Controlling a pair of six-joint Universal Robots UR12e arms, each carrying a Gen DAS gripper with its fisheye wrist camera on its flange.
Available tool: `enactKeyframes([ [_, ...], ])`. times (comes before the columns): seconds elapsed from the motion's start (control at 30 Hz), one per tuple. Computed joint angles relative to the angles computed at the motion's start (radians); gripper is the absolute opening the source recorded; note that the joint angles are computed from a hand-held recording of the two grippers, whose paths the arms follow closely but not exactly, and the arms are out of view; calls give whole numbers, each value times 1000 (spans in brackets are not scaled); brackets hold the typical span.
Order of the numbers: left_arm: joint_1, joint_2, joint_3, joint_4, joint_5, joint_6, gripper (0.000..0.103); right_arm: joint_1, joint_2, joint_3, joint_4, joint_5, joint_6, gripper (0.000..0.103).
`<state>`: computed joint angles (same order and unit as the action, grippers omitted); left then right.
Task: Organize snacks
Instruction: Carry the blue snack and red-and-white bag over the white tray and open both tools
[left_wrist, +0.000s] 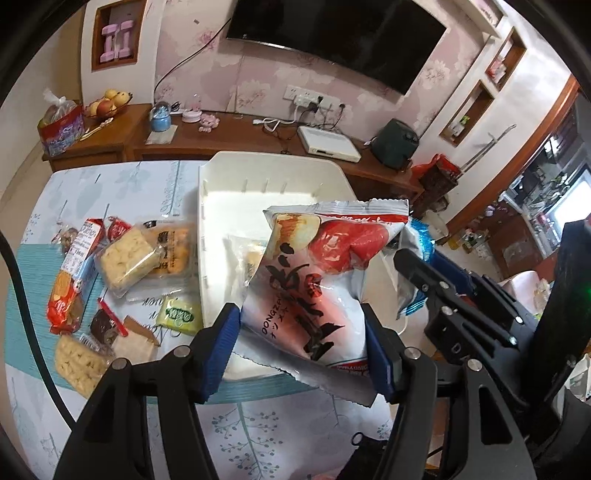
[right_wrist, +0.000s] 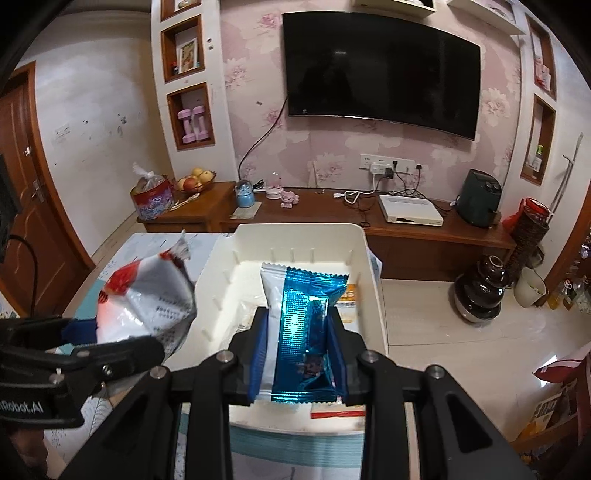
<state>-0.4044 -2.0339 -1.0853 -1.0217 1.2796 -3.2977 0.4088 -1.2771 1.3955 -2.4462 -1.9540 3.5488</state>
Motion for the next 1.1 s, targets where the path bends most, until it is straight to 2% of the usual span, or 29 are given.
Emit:
enactKeyframes([
  [0.1,2,7,-9,-4,5,-5,64,-7,-4,6,-3,25,-1,40],
  [0.17,9,21,-34,23,-9,-32,64,-6,-6,12,-15,18,2,50],
  [0.4,28,66,-95,39,40,-108,65,2,-6,17,-29,40,11,52],
  [0.6,54,94,-139,61,31,-119,65,15,-1,17,-46,62,11,52],
  [0.73,62,66,-106,62,-3,-81,65,27,1,17,-43,45,19,52],
  [0.87,60,23,-45,55,-61,-14,65,40,3,8,6,-1,78,52],
  [0.97,54,-6,0,16,-90,42,65,51,1,2,42,-36,108,52],
  [1.0,54,-16,16,-5,-107,61,67,55,-1,1,53,-48,121,52],
  [1.1,54,-38,54,-44,-149,98,82,66,-5,-1,86,-79,156,52],
])
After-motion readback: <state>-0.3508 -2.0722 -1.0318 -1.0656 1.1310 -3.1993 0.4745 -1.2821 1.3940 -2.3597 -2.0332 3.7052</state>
